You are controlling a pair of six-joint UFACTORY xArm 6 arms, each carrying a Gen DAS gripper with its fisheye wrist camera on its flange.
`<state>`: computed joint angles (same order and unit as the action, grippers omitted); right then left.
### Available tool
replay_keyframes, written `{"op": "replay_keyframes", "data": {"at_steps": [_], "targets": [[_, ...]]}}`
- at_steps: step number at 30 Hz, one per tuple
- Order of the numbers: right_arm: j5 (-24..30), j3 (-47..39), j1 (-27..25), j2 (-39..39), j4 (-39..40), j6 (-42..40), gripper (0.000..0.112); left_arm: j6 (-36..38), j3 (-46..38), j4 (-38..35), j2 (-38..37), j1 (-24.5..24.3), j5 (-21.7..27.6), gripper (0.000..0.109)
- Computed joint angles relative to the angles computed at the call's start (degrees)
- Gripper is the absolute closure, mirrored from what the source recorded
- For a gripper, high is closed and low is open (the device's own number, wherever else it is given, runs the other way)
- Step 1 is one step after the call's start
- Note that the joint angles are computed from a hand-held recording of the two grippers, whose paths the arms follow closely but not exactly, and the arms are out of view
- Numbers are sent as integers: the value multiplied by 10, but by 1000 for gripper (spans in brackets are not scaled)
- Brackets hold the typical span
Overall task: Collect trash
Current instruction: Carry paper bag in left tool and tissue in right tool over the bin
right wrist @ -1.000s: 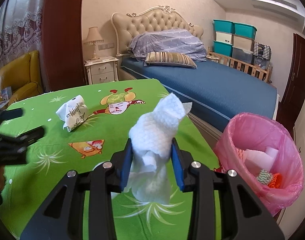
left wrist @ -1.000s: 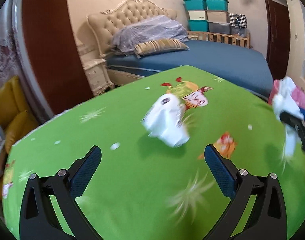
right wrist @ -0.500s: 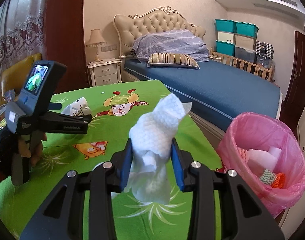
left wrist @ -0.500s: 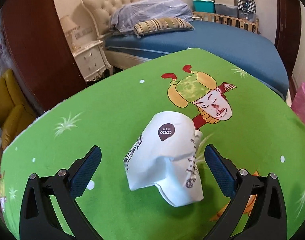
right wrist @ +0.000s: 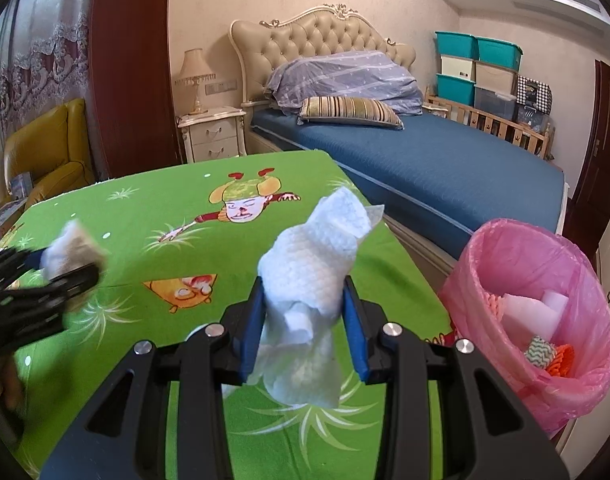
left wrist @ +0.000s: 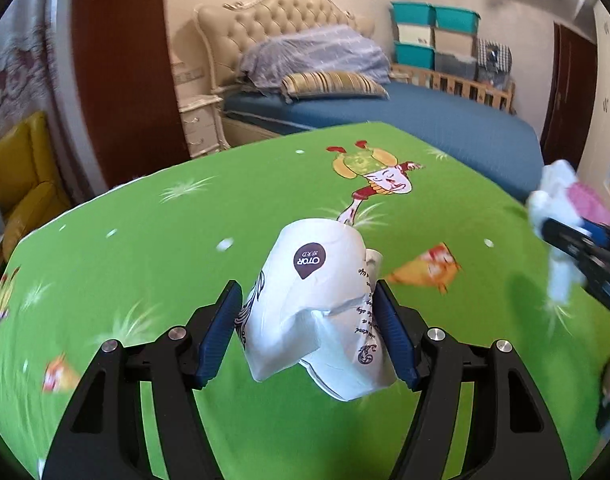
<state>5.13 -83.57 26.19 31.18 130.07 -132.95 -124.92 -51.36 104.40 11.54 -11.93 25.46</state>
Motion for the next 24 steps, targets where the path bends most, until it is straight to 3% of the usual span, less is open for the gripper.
{"op": "replay_keyframes", "data": {"at_steps": [6,11,16,24], "targets": [[-25,-21,3,12,22,-20,76,-31,80,14,-66,-53,58,45],[-43,-37,5,21,53,-55,76,-35,99,16,-82,-84,96,44],[-53,-47,7,25,96,-113,76,-16,91,-3,-73,-74,73,44],[-6,33,5,-23,52,-65,76,-23,90,-2,-73,-77,84,44]]}}
